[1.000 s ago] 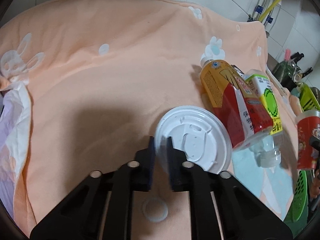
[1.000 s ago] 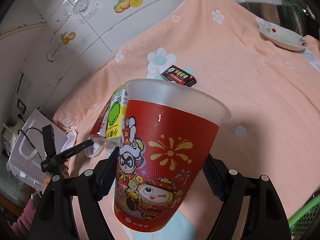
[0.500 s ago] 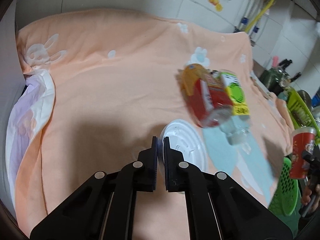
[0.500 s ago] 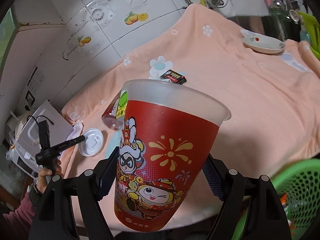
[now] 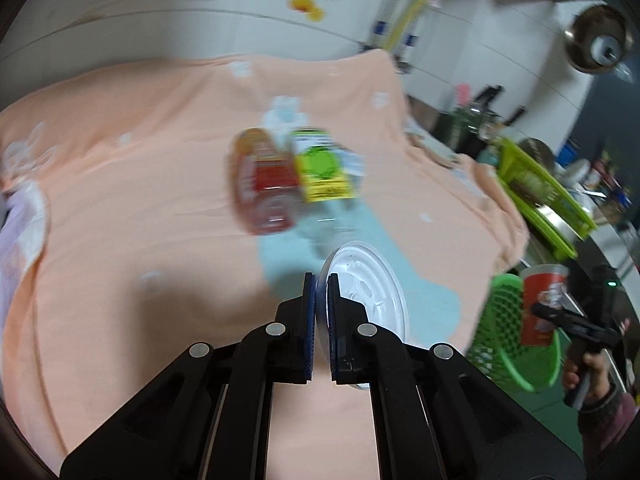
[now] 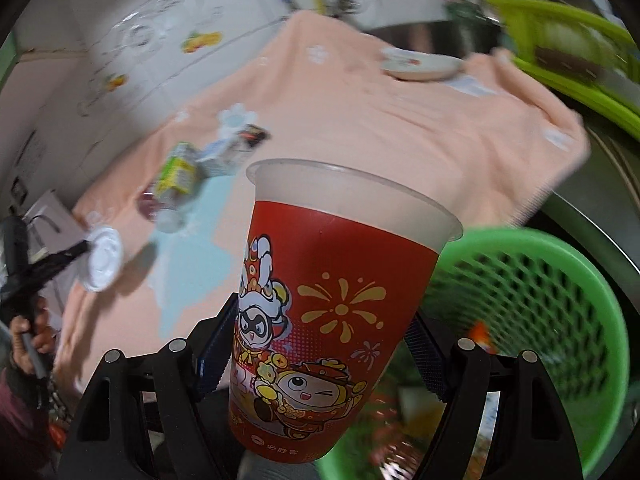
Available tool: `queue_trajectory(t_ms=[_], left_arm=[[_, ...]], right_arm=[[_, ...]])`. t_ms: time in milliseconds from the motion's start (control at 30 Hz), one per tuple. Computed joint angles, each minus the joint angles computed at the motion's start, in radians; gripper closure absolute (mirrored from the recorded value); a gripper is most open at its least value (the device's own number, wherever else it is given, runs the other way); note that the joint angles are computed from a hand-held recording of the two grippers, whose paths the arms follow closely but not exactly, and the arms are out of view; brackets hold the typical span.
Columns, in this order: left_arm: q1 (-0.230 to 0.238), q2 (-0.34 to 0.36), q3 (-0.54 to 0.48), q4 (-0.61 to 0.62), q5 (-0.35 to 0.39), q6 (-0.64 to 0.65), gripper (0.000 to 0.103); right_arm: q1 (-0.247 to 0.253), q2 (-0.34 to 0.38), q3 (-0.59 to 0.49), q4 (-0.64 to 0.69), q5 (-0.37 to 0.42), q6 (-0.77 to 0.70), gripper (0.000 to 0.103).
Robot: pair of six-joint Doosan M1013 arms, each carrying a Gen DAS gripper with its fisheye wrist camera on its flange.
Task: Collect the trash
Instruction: 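Drop the red cup into the green basket with the right tool while the left tool drops the lid there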
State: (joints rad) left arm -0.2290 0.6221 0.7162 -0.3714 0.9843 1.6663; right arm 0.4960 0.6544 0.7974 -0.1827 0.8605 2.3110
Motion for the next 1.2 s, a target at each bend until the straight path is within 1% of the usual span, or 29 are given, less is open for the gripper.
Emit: queue_trajectory(t_ms=[133,233,300,367,433,533,567,667,767,833,967,1100,1167,1200], left_arm=[[-0.029,0.018,-0.038,-0.068,0.031,0.066,0.099],[-0.054,0.035,-0.066,-0.098,0.056,0.097,0.099],[-0.068,0.051,-0.09,-0.121,0.082,0.107,0.099],[-0.085,0.067,-0.118,-0.134,0.106,0.118,0.099],[-0.098,0.081,-0.142,-0.152,0.126,0.132,0.099],[-0.123,0.103,-0.18,-0.17,0.152,0.152,0.099],[-0.128,0.109,-0.19,-0.172,0.158,0.154,0.099],[-0.154,0.136,-0.236,-0.178,0.19,0.168,0.099],[-0.175,0.173,-0.295,-0.178,0.236,0.167,0.099],[-0.19,0.199,-0.339,-0.169,0.268,0.159,0.099],[-0.218,0.253,-0.425,-0.151,0.328,0.149,0.099],[-0.243,0.313,-0.524,-0.12,0.395,0.137,0.099],[-0.254,0.322,-0.534,-0.096,0.405,0.145,0.099],[-0.263,0.348,-0.579,-0.082,0.438,0.139,0.099]], right_arm=[[-0.006,-0.041,0.084,-0.095,0.059,0.091,0.028],[-0.013,-0.059,0.128,-0.116,0.095,0.121,0.028],[-0.017,-0.059,0.141,-0.131,0.145,0.137,0.028],[-0.018,-0.056,0.146,-0.145,0.177,0.14,0.028],[-0.022,-0.059,0.162,-0.147,0.194,0.137,0.028],[-0.024,-0.048,0.152,-0.157,0.25,0.127,0.028],[-0.025,-0.047,0.154,-0.158,0.256,0.126,0.028],[-0.03,-0.049,0.164,-0.149,0.265,0.126,0.028],[-0.034,-0.06,0.183,-0.139,0.246,0.139,0.028],[-0.028,-0.053,0.168,-0.16,0.275,0.133,0.027],[-0.019,-0.055,0.164,-0.185,0.285,0.126,0.025],[-0.013,-0.082,0.198,-0.199,0.249,0.151,0.025],[-0.01,-0.101,0.221,-0.213,0.227,0.167,0.025],[-0.01,-0.107,0.226,-0.218,0.223,0.17,0.025]])
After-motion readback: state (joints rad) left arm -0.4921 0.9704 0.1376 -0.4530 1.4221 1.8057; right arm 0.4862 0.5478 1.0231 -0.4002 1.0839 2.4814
